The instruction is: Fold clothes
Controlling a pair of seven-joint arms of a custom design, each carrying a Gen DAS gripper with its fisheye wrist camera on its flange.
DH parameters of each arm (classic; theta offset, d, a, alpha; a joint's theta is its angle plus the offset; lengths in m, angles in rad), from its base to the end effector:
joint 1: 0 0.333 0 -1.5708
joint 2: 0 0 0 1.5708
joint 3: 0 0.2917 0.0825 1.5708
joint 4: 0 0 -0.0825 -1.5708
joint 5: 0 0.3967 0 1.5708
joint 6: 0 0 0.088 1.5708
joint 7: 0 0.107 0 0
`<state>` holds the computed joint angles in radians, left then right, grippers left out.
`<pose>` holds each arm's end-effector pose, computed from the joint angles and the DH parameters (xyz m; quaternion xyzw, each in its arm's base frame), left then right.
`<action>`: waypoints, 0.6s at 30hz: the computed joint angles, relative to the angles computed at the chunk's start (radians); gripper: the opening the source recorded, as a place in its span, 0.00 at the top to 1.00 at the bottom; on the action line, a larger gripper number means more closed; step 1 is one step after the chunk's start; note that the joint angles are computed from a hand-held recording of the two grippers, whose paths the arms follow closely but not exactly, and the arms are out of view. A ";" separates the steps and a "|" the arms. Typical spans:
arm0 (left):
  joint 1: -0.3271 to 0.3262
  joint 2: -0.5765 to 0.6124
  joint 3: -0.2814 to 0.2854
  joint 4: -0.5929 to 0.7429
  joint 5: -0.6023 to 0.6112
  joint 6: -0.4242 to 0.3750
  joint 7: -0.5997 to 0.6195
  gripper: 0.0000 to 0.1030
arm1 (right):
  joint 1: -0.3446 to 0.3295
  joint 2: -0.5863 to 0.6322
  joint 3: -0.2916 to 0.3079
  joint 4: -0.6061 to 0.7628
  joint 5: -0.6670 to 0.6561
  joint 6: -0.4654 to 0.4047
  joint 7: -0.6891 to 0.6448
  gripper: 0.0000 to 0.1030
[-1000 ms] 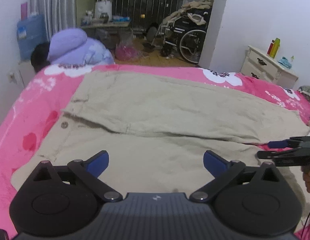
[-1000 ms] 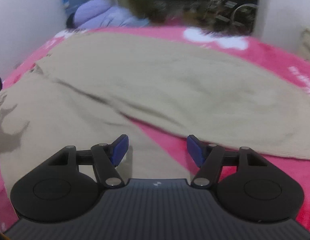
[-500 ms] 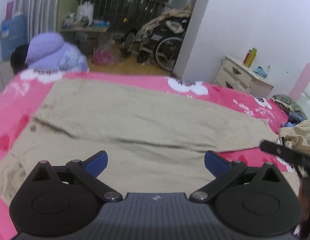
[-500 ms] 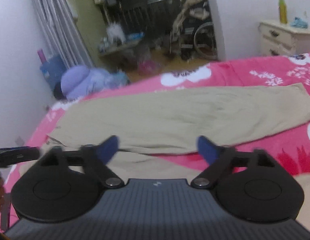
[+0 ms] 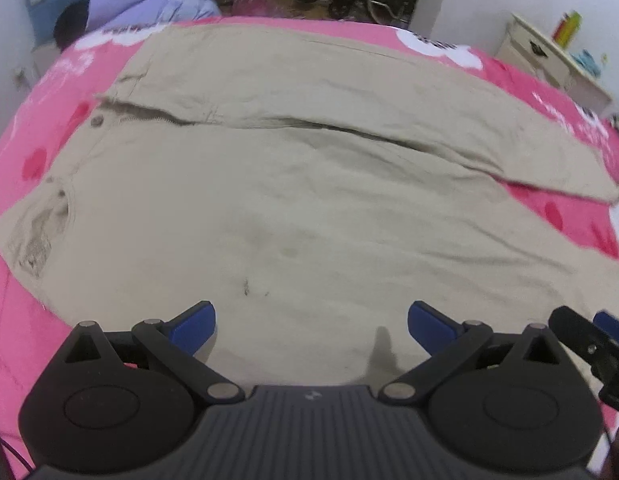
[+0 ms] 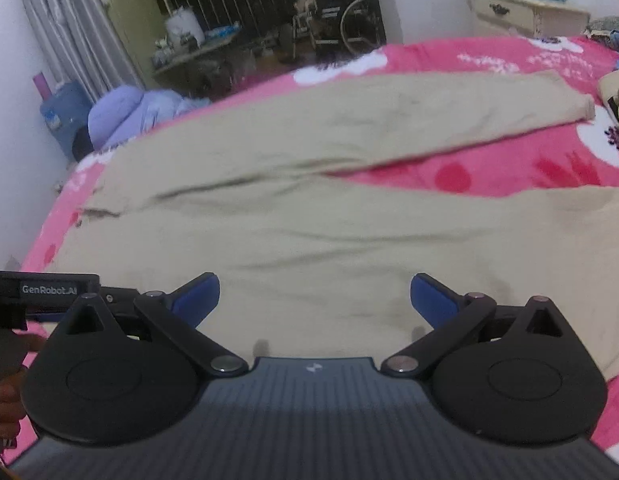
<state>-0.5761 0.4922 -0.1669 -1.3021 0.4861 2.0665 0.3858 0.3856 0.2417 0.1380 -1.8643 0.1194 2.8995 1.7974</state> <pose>0.5704 -0.4565 0.4720 -0.7826 0.5774 -0.1672 0.1618 0.5877 0.3234 0.4536 -0.7058 0.5918 -0.1081 0.3739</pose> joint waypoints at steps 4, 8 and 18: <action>-0.003 0.018 -0.003 0.026 0.005 -0.019 0.059 0.00 | -0.006 -0.021 0.010 -0.019 0.005 -0.018 -0.033 0.01; -0.012 0.035 0.006 0.049 0.009 -0.036 0.058 0.00 | 0.007 -0.041 -0.003 -0.052 -0.024 -0.012 -0.030 0.01; -0.023 0.058 0.012 0.080 -0.003 -0.076 0.057 0.00 | 0.006 -0.038 -0.005 -0.050 -0.031 -0.035 -0.029 0.01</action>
